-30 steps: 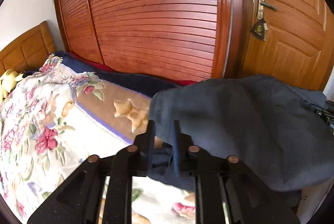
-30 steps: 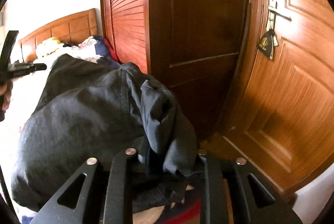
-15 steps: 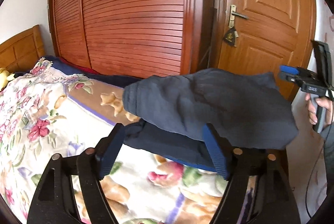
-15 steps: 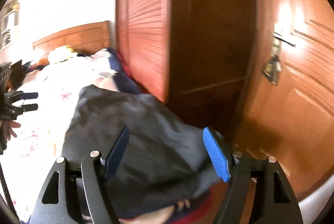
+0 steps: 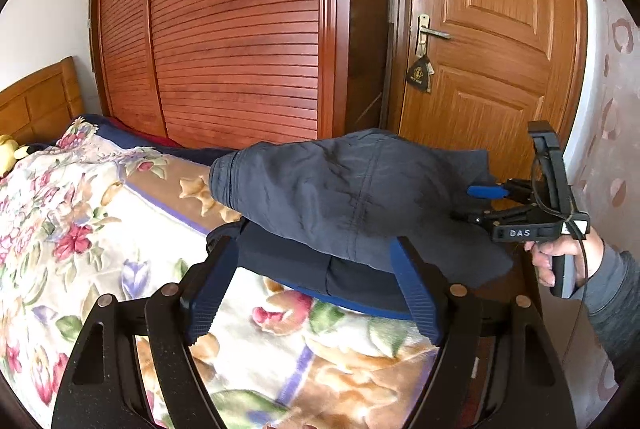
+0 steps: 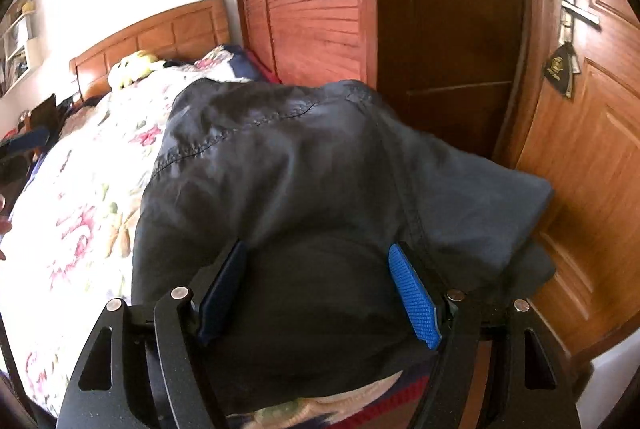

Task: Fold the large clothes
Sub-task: 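Lower the jacket onto the clothes stack and open both tools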

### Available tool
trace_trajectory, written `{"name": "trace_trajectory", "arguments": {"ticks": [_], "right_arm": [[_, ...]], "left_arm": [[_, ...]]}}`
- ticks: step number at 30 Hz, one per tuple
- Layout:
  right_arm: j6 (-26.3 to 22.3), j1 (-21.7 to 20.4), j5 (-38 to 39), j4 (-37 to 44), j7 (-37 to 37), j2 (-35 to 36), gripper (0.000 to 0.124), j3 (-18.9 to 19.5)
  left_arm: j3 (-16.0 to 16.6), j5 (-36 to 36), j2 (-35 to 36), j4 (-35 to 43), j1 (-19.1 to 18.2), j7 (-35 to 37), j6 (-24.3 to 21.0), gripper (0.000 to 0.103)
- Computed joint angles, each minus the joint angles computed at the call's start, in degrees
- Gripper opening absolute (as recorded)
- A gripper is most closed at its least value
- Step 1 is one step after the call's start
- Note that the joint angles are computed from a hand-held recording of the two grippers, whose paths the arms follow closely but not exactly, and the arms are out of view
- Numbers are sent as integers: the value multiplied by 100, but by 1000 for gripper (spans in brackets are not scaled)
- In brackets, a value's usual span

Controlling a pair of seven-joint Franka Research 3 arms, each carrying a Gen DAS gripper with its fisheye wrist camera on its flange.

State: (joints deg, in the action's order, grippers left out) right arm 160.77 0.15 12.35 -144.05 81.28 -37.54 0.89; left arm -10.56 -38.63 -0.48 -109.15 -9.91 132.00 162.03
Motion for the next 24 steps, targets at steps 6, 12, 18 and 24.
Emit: {"name": "trace_trajectory", "arguments": {"ticks": [6,12,18,24], "right_arm": [[-303,-547,-589,112,579,-288,75,554],[-418,-853,-1094,-398,1369,-1089,83,1116],[-421,-919,-1498,-511,1925,-1185,84,1443],[-230,-532,-1434,-556,2111,-803,84,1164]], "left_arm": [[108,219,-411,-471,-150,-300,306,79],[359,440,-767,-903,-408,-596,432,79],[576,543,-1057,-1286,-660,-705,512,79],[841,577,-1315,-1634,-952,-762,596,79]]}}
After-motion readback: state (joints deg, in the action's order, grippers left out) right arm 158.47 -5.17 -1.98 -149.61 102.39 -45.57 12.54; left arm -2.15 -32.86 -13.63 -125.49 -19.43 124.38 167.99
